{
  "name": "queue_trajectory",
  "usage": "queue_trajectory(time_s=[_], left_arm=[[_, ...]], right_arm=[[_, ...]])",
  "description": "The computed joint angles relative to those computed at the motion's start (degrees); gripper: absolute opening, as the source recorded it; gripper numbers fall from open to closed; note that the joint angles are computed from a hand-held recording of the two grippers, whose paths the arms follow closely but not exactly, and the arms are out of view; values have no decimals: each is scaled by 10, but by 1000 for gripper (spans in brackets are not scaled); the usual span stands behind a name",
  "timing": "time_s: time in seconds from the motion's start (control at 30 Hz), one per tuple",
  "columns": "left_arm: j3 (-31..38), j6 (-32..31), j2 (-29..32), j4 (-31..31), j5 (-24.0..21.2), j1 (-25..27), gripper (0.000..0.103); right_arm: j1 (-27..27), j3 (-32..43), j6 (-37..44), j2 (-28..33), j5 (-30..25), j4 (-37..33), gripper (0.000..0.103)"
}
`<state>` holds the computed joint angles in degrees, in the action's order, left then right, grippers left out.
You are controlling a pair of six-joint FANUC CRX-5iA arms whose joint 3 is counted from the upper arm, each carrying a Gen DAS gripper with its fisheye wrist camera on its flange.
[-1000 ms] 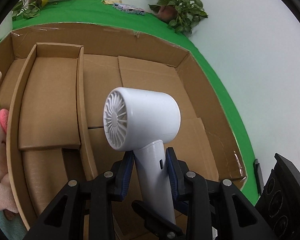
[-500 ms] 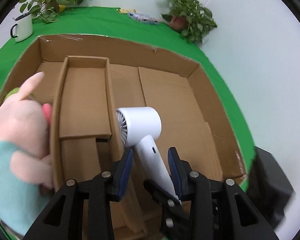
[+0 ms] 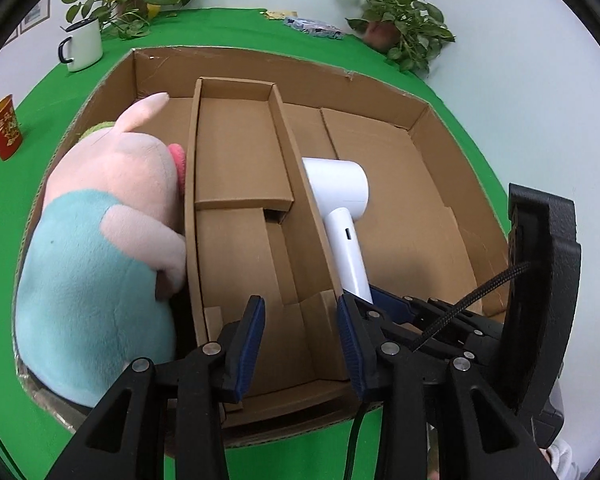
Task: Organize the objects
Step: 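Open the right gripper to release the hair dryer and withdraw, then grasp the white phone stand with the right gripper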
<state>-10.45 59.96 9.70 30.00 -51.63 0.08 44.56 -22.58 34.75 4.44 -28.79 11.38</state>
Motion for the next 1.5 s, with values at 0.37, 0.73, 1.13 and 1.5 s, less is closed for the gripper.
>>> queue_trajectory(time_s=[0.37,0.73,1.13,1.5], left_arm=[[-31,0,-45,-30,29,-2,41],[-323,-332,-331,316,390,-88,102],[-331,-240,-400,211,314,-52,102],[-367,-231,-357,158,201,10,102]], right_arm=[[23,-139,-258,-98,12,286,75],[139,-236,-486,-218,-214,571,94],[223,-266,-501,-257,-302,574,100],[188,-345,-485,-291,-66,553,102]])
